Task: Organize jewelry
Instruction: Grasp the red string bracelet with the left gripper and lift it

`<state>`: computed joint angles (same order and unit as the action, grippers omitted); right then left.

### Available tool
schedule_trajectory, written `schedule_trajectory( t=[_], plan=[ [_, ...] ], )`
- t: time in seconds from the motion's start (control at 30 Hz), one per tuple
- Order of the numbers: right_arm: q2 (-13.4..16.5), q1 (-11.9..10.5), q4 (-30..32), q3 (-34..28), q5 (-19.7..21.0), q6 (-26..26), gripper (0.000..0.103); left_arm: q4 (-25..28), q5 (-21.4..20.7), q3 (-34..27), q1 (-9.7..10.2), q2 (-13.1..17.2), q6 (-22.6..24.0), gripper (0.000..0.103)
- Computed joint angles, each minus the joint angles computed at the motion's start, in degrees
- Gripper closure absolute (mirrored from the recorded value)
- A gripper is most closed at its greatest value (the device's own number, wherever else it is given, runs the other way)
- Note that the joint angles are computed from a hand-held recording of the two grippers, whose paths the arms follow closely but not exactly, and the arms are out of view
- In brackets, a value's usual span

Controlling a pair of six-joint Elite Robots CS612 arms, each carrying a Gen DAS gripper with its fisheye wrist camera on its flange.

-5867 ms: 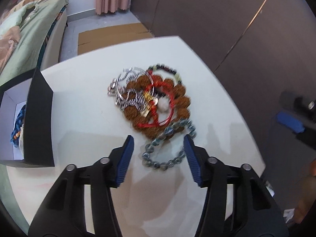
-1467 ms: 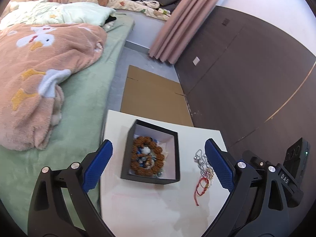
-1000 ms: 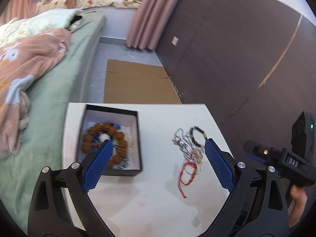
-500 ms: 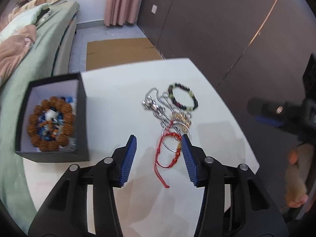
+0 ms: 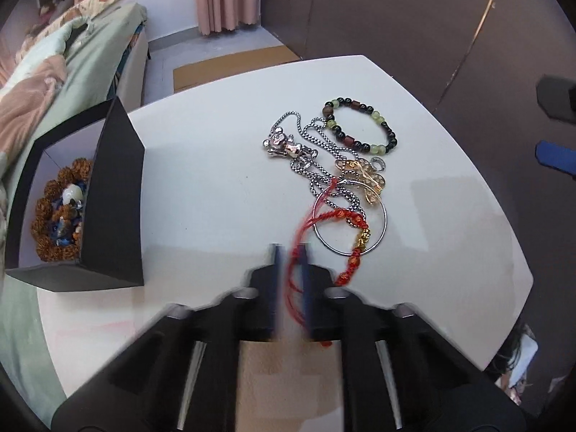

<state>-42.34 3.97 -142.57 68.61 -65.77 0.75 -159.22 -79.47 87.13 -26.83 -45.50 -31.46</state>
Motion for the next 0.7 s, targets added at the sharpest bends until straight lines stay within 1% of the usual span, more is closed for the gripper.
schedule_trajectory(
  t=[0.07, 0.2, 0.3, 0.4, 0.5, 0.53, 0.57, 0.6, 0.63, 0.7],
  plan=[
    [0.0, 0.1, 0.3, 0.0, -0.3, -0.5, 0.012, -1.0, -1.9, 0.3, 0.47, -0.2, -1.0, 0.097],
    [0.3, 0.4, 1.4, -0.4, -1.4, -1.0, 0.014, -3.6, -2.4, 1.4, 0.84, -1.0, -2.0, 0.097],
    [0.5, 0.9, 1.8, -0.6, -2.5, -0.8, 0.015, -5.7, -1.6, 2.4, 0.99, -1.9, -2.7, 0.097],
    [0.9, 1.5, 3.1, -1.2, -2.3, -1.9, 0.019, -7.8, -0.8, 3.1, 1.28, -2.7, -3.4, 0.097],
    [1.5, 2.2, 5.2, -2.2, -2.7, -3.7, 0.024, -9.8, -0.9, 4.1, 1.74, -3.6, -4.0, 0.097],
    [1.8, 2.3, 6.2, -2.7, -2.1, -4.2, 0.027, -10.2, -0.9, 3.9, 1.83, -3.5, -4.2, 0.097],
    [2.2, 2.2, 7.6, -3.2, -0.7, -4.7, 0.034, -10.9, -1.0, 4.3, 1.99, -3.8, -4.5, 0.097],
    [2.6, 2.1, 8.7, -3.7, 0.0, -5.1, 0.037, -11.3, -1.0, 4.4, 2.13, -3.9, -4.7, 0.097],
    [3.0, 2.2, 10.1, -4.4, 0.0, -5.5, 0.041, -11.7, -1.0, 4.5, 2.22, -4.1, -5.0, 0.097],
    [3.8, 2.4, 11.8, -5.4, -0.9, -5.7, 0.044, -13.0, -1.2, 4.8, 2.56, -4.4, -5.6, 0.097]
  ],
)
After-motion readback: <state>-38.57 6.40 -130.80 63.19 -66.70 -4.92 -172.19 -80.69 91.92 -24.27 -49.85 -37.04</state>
